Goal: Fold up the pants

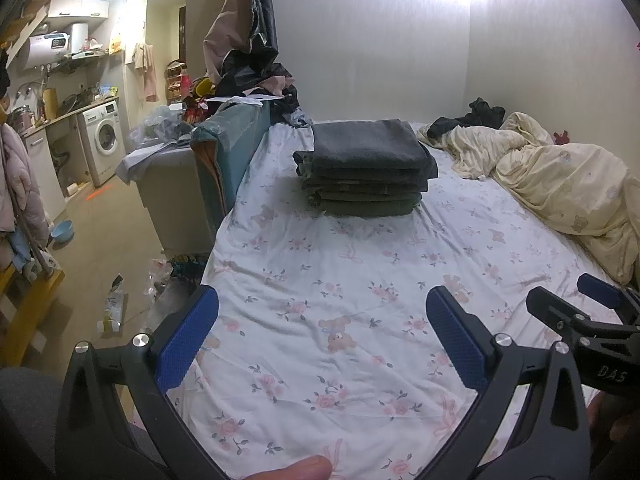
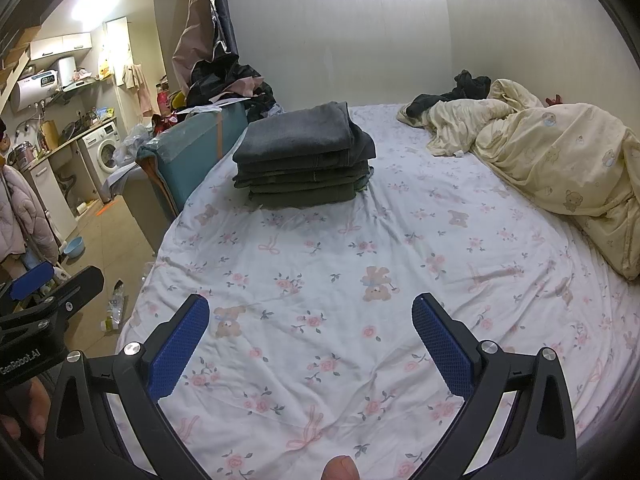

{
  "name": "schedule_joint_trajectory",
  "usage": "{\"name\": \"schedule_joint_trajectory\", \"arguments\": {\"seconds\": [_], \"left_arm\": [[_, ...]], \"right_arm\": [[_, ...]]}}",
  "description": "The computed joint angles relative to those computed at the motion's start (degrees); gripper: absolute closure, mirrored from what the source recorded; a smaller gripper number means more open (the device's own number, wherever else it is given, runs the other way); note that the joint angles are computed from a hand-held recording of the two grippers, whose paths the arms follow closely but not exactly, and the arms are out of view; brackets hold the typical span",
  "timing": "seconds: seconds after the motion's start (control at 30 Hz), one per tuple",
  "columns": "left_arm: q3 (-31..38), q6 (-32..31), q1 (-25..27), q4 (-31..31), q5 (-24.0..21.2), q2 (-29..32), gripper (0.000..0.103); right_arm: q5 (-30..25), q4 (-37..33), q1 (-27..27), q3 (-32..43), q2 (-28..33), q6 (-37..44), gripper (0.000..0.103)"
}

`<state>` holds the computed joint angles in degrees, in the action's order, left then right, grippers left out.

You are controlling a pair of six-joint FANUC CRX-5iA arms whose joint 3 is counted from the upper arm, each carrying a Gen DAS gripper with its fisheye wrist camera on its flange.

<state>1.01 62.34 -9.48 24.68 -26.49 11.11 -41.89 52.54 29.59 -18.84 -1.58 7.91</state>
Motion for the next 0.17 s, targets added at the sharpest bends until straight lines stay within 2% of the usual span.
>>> {"name": "schedule_joint_trajectory", "arguments": {"seconds": [0.17], "left_arm": [[-0.99, -2.31, -0.12, 2.43, 0.31, -0.25, 0.001]], "right_arm": [[0.46, 0.11, -0.18, -0.25, -0.07, 0.09, 0.000]]}}
